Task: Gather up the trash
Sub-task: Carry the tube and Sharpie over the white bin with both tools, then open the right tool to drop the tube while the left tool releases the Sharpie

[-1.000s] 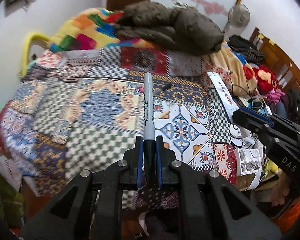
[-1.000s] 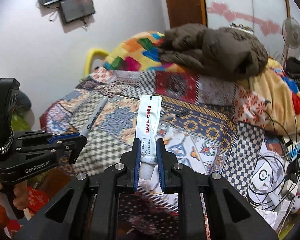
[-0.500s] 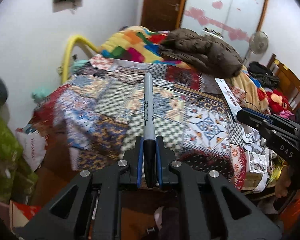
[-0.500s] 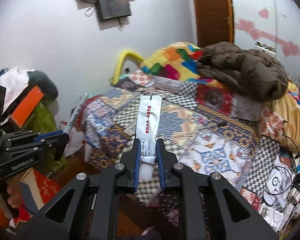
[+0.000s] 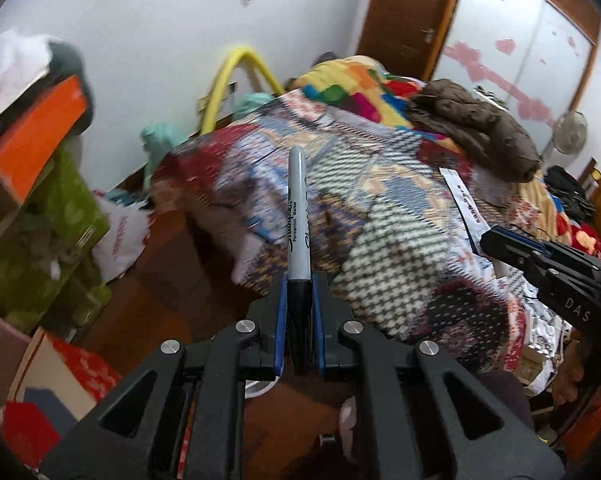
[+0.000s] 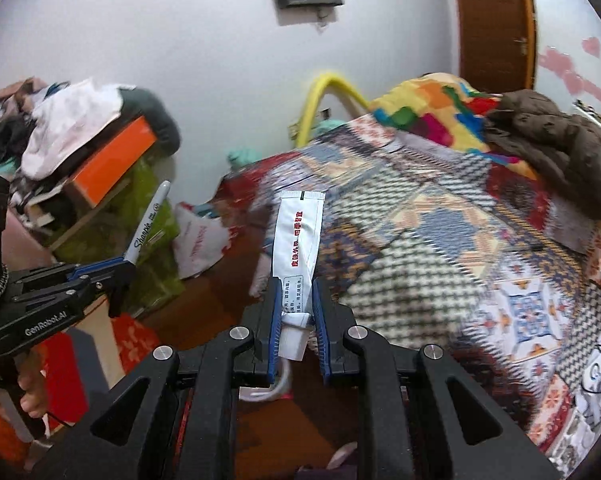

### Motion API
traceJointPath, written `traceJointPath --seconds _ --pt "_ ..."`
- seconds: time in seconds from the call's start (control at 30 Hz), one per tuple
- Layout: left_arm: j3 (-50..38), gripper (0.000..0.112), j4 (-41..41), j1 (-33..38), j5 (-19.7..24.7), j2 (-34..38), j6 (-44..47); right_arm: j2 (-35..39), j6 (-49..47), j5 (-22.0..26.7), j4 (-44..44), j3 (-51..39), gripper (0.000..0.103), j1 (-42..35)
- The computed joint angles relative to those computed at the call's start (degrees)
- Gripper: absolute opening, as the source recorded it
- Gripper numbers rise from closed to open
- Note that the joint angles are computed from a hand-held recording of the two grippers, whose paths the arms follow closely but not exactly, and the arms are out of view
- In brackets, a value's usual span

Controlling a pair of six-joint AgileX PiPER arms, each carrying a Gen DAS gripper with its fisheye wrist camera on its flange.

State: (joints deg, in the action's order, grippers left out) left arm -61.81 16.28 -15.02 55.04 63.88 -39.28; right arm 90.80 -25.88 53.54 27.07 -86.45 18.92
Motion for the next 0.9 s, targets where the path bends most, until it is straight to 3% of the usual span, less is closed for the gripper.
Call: traceJointPath --seconds 0.2,0.33,0.63,0.9 --pt "10.4 0.011 -7.0 11.1 -2.6 -5.3 8.4 2.6 4.0 -1.2 -2.6 1.0 0.014 8.5" --pt "16.2 0.011 -13.0 18.3 -5.9 -4.7 15.5 5.8 5.9 -0.8 -4.4 0.7 0.014 12.8" --pt "25.1 0.011 -27.5 29.5 -14.9 6.1 31.2 17.3 9.8 1.6 -8.5 -2.9 0.014 19.2" --pt "24.9 0.011 -32.6 29.8 -18.5 17.1 36.6 27.8 12.7 6.8 -9.8 -11.4 0.015 20.2"
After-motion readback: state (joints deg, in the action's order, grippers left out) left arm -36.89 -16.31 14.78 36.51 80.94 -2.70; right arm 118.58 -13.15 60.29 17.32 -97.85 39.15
